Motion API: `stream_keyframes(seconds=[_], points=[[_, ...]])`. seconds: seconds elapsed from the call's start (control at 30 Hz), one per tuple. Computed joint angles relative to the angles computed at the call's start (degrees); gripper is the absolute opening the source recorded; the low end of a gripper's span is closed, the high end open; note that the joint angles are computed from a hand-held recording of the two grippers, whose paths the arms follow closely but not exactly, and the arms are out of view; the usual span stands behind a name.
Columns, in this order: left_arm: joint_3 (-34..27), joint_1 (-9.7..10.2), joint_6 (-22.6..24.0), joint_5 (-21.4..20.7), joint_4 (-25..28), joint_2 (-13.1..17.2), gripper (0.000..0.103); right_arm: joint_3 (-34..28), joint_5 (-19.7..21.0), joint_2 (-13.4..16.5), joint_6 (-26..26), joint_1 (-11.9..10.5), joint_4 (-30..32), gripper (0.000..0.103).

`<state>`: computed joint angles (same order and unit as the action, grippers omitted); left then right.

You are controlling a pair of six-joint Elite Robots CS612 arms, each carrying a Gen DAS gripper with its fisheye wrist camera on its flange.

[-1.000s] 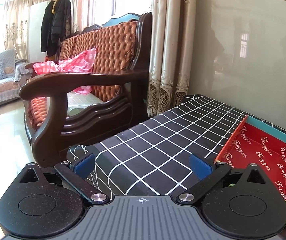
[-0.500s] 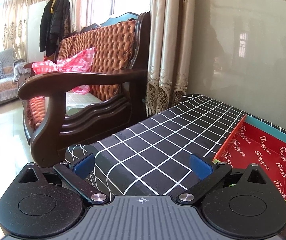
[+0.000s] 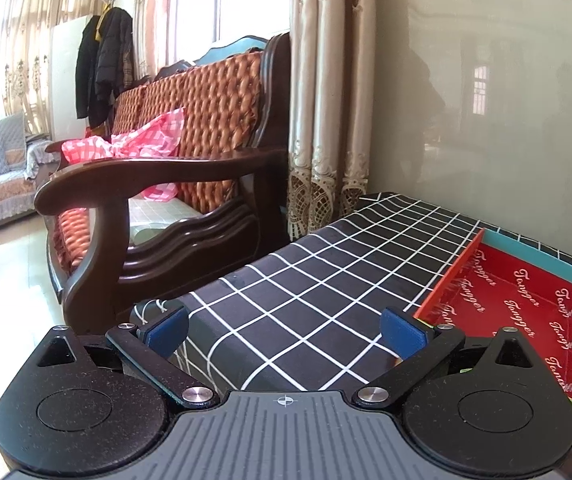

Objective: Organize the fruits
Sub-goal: 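Move the dark fruit over the box and open the right tool, then grasp another orange chunk from the pile with the left tool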

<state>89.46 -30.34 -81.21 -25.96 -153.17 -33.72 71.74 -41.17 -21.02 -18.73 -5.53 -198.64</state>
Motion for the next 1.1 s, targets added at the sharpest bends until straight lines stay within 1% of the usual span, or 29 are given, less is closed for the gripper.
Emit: stream_keyframes(seconds=[0.1,0.17,0.2,0.3,0.33,0.4,0.43,0.5,0.53,0.57,0.63,0.73,0.8,0.87,0.9,0.97,1.0,1.03,1.1], points=[[-0.88,-0.43,4.61,0.95,-3.70,0.84,0.102,-0.04,-2.88,0.01,3.97,-0.87,-4.23,0.096],[-1.92,-0.83,9.35,1.81,-7.40,1.75,0.102,-0.08,-5.39,-0.10,5.58,-1.38,-5.48,0.097],[-2.47,-1.08,12.58,2.18,-10.22,2.34,0.103,0.05,-6.99,-0.24,5.97,-1.65,-5.97,0.097],[-4.83,-1.92,25.57,2.51,-21.59,4.74,0.103,0.36,-13.87,-0.17,7.83,-2.24,-9.87,0.097],[-6.05,-2.17,30.20,2.40,-25.38,5.72,0.103,0.45,-17.12,0.06,9.54,-2.34,-12.01,0.097],[-8.73,-2.75,40.20,1.76,-33.61,7.81,0.103,0.28,-25.24,0.76,14.09,-2.49,-15.92,0.097],[-10.17,-3.03,44.95,1.04,-37.46,8.83,0.103,0.07,-27.64,0.83,15.77,-2.77,-15.46,0.097],[-12.98,-3.43,53.89,-2.03,-44.83,10.66,0.103,-0.25,-30.24,0.28,17.99,-3.48,-10.71,0.097],[-14.20,-3.61,57.37,-3.77,-47.38,11.39,0.103,-0.40,-32.49,0.17,18.86,-3.61,-9.48,0.097],[-15.32,-3.76,60.19,-5.71,-48.93,12.00,0.103,-0.54,-34.03,0.37,19.32,-3.83,-9.84,0.097],[-17.25,-3.95,63.74,-9.48,-49.66,12.95,0.103,-0.73,-36.38,0.91,20.09,-4.19,-12.24,0.097],[-20.31,-4.08,66.35,-13.94,-47.35,14.29,0.103,-1.13,-39.58,1.85,19.94,-4.28,-16.09,0.097],[-22.19,-4.06,66.65,-15.98,-44.63,15.04,0.103,-1.82,-42.21,2.54,19.03,-4.29,-17.68,0.097],[-24.29,-4.03,66.43,-17.54,-41.25,15.83,0.102,-1.79,-43.87,2.67,18.40,-4.44,-18.50,0.097],[-25.04,-4.01,65.95,-18.16,-39.62,16.13,0.102,-1.93,-44.38,2.82,18.67,-4.51,-18.69,0.097],[-26.36,-3.92,64.46,-19.38,-36.39,16.57,0.102,-1.56,-43.68,2.63,19.36,-4.93,-19.03,0.097],[-26.86,-3.82,63.53,-19.89,-34.78,16.71,0.100,-1.66,-43.56,2.66,19.50,-5.06,-18.91,0.097],[-27.32,-3.70,62.59,-20.42,-33.14,16.80,0.092,-1.58,-43.47,2.65,19.52,-5.16,-19.00,0.097],[-27.84,-3.25,60.11,-22.32,-29.92,16.86,0.083,-1.23,-43.39,2.57,19.75,-5.36,-19.42,0.097]])
